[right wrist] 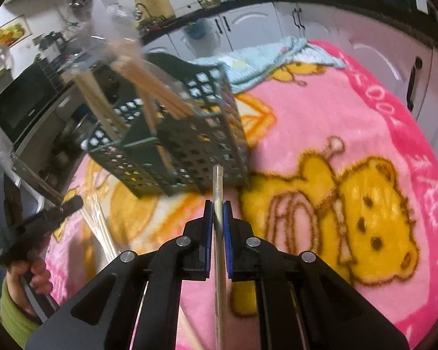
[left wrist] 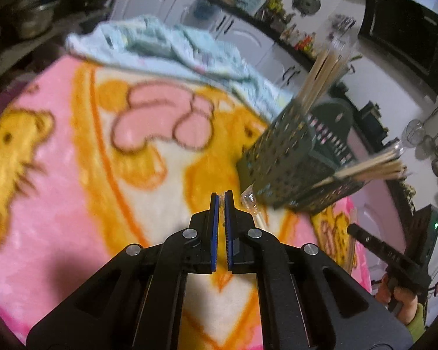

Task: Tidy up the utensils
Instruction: 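Lift the chopstick with the right tool and carry it above the caddy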

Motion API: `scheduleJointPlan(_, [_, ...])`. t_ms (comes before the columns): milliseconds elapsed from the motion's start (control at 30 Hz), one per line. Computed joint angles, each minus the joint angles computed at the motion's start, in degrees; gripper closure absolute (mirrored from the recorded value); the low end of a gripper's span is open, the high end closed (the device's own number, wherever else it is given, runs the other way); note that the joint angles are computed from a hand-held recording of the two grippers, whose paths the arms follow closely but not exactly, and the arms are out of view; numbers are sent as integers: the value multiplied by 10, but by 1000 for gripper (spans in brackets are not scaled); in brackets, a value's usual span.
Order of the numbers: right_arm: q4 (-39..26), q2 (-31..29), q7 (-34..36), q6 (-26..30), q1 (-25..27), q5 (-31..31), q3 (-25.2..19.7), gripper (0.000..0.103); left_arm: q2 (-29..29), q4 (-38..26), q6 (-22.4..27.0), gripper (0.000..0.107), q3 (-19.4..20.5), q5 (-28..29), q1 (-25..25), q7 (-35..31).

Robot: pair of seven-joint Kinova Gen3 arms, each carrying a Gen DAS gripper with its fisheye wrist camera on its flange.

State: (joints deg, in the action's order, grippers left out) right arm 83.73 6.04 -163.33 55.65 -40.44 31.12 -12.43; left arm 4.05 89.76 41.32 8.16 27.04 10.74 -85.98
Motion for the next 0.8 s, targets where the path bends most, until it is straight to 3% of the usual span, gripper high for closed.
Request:
scheduleJointPlan(233, [-31,-4,9,25,-25,39,-13,96,-37,1,-23,106,-9,-2,-2,2])
scheduleJointPlan(800, [-91,-5,49,65,-85,137,-31,96,-90,-11,-40,106,-32,89,19,-87])
